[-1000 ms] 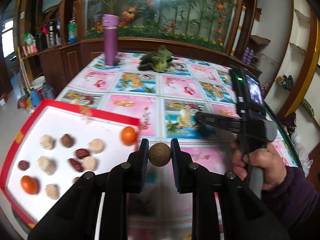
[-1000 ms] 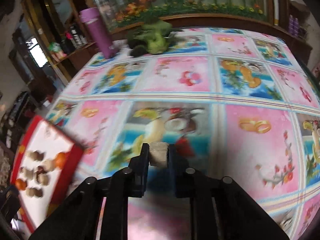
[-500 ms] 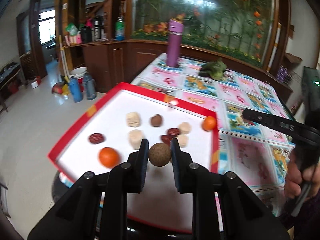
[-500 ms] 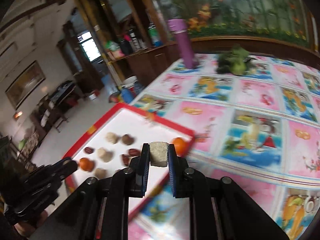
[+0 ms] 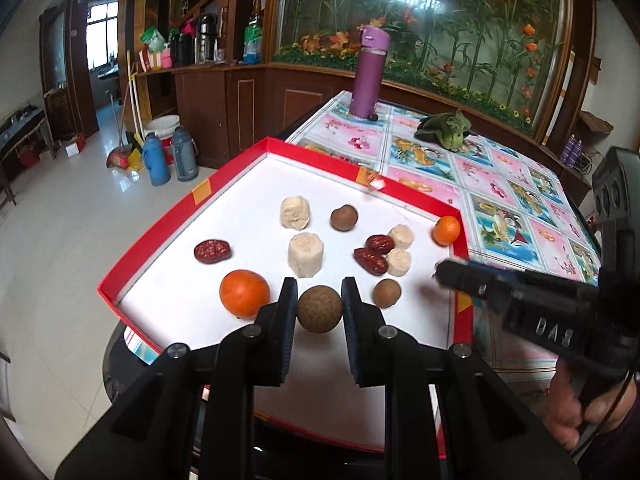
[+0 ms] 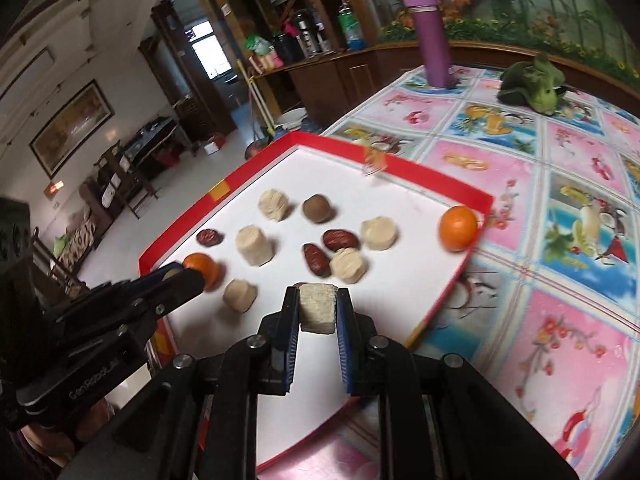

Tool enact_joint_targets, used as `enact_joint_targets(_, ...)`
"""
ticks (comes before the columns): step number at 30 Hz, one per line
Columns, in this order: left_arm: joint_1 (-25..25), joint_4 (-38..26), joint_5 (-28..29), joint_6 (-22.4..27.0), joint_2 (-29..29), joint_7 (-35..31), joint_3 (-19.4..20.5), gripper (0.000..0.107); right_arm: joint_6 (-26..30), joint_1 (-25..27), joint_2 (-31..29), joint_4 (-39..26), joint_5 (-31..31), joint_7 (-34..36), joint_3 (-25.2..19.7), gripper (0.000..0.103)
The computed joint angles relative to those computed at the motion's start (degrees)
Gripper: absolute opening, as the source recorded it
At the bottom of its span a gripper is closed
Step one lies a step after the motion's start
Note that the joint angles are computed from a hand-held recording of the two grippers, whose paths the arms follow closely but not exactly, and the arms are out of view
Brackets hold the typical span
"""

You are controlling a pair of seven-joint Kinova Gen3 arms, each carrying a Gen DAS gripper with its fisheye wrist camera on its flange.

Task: Organize fruits
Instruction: 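Carry the brown ball and white chunk into the tray and open both tools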

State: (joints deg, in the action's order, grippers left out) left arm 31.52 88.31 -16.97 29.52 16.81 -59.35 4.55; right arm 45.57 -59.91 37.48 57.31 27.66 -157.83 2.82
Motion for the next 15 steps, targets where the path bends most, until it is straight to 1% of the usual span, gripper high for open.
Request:
enact_joint_targets(1, -0.01, -0.02, -0.11, 0.06, 0.07, 0.06, -0.10, 0.024, 0.47, 0.44, 0.71, -1.28, -0.53, 1.25, -0.74, 0.016)
enact_joint_targets(5, -0.21, -0.23, -0.28, 0.10, 0.42, 0.05, -0.25, 0.024, 1.50, 0.81, 2.88, -5.32, -1.69, 4.30, -1.19, 0.016)
enact_joint_targets(9, -0.11, -1.99, -1.21, 0.98, 1.56, -0.18, -0.84, 0.024, 1.74, 1.85, 5.39, -9.99, -3.86, 7.96, -1.61, 0.016)
enact_joint_targets(12, -0.25, -4.59, -1.70, 2.39, 3.05, -0.33, -1.53, 0.024, 3.76, 2.61, 7.85, -14.46, -6.10, 11.32, -1.95, 0.016)
enact_joint_targets(13, -0.75, -5.70, -2.16, 3.02, 3.71, -0.47, -1.15, 0.024, 4.59, 2.66, 8.68, -15.86, -6.76, 12.01, -1.79, 0.016)
enact_joint_targets(15, -0.93, -9.01, -1.27, 5.87, 5.68, -1.86, -1.69, 0.024, 5.19, 2.66, 9.53, -17.09, -7.77, 12.61, -1.35, 0.016)
